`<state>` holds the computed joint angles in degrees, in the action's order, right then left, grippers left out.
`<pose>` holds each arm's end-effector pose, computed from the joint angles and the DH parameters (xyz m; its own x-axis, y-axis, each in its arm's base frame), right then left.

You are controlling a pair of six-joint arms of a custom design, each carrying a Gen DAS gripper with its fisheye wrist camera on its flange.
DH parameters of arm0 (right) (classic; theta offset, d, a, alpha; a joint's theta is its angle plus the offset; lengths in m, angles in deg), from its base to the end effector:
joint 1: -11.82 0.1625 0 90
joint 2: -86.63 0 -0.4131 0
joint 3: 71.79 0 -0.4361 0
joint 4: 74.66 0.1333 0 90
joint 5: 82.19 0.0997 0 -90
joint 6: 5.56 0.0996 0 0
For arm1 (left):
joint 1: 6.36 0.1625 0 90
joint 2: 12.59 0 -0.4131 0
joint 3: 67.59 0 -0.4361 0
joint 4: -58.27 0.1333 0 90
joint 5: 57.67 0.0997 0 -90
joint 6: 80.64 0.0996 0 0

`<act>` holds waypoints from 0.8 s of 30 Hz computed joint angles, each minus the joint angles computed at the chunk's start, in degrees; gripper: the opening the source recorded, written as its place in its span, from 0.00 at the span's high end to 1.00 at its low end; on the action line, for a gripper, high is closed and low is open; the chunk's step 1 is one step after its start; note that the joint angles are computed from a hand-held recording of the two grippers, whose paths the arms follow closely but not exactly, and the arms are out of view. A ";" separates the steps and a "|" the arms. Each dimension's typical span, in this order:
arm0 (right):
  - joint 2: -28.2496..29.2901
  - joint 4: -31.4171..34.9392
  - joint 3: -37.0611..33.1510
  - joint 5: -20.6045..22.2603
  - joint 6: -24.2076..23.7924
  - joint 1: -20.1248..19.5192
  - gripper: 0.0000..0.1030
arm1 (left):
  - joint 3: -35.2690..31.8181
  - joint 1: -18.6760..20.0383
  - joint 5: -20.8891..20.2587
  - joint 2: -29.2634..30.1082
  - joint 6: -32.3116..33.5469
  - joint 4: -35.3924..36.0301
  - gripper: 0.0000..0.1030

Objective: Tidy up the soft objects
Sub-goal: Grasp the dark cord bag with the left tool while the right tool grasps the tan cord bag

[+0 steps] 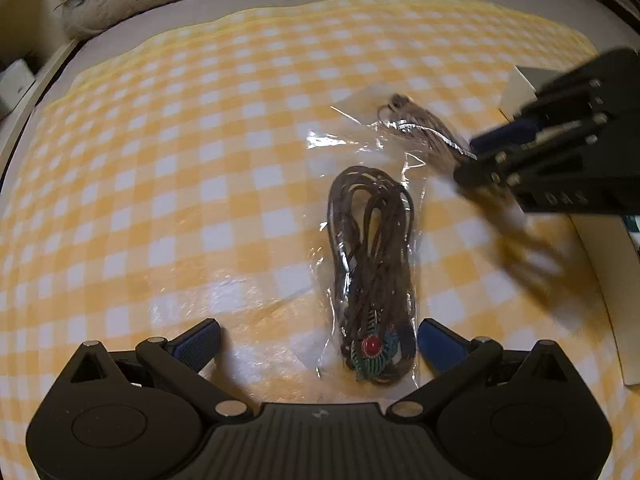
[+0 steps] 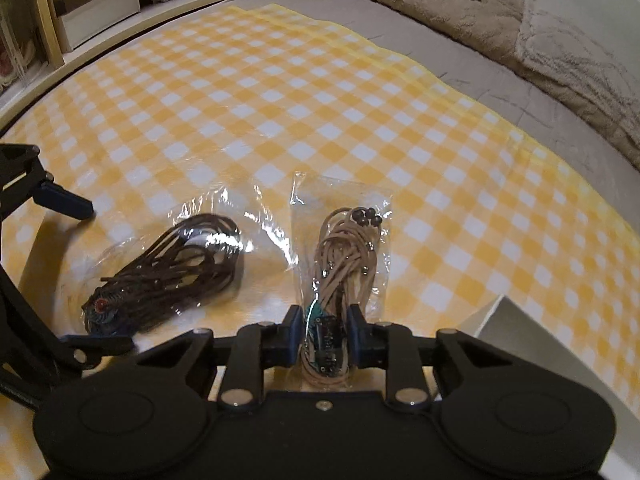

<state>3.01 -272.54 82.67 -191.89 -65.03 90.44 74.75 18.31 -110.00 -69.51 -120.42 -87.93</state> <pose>0.0336 -0.3384 0.1463 -0.5842 -0.4785 0.6555 -0.6805 0.7290 -0.0742 -0.1996 -0.3053 -0.0435 -0.5530 0.4154 -0.7222 0.5716 0.8199 0.0339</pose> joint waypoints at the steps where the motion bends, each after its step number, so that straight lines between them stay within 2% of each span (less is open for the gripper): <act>1: -0.93 2.12 0.00 0.20 1.41 0.26 0.76 | 0.32 -0.13 0.44 -0.13 0.31 -0.69 0.00; 2: -2.06 4.59 0.02 0.56 2.74 0.64 0.76 | 0.49 -0.53 0.94 -0.10 0.59 -1.09 0.00; 4: -2.61 5.27 0.35 1.25 2.88 1.23 0.75 | 0.89 -1.38 1.71 0.65 1.85 -3.58 0.00; 7: -1.38 0.67 1.12 2.20 1.74 1.64 0.57 | -0.21 -0.70 0.88 2.70 2.72 -7.46 0.00; 8: -0.72 -0.89 1.19 2.20 1.34 1.65 0.49 | -0.95 -0.29 0.56 3.68 2.61 -8.49 0.00; 10: 0.21 -2.92 1.19 2.39 0.92 1.14 0.40 | -2.02 0.64 0.08 5.08 1.30 -9.71 0.02; 13: 1.10 -4.19 0.81 3.06 1.67 0.02 0.29 | -3.59 1.34 -0.19 6.75 -2.34 -8.84 0.10; 15: 0.53 -2.55 0.33 4.15 3.24 -1.05 0.21 | -4.45 1.48 0.39 7.61 -2.49 -7.83 0.18; 17: 0.23 -0.58 -0.19 4.72 4.32 -1.80 0.21 | -4.72 1.11 0.83 8.01 -2.79 -6.66 0.24; 19: 1.29 -1.13 -0.43 4.20 3.96 -1.92 0.21 | -4.12 1.03 1.11 6.35 -2.94 -5.00 0.29; 20: 2.13 -1.84 -0.53 3.63 3.39 -1.83 0.21 | -3.16 0.51 1.01 4.06 -3.93 -3.12 0.36; 21: 3.19 -2.99 -0.56 2.99 2.77 -1.68 0.24 | -2.84 0.45 1.14 3.04 -4.50 -2.30 0.43; 24: 4.85 -4.80 -0.47 1.25 1.53 -1.15 0.35 | -1.68 0.56 1.05 0.09 -6.16 -1.29 0.53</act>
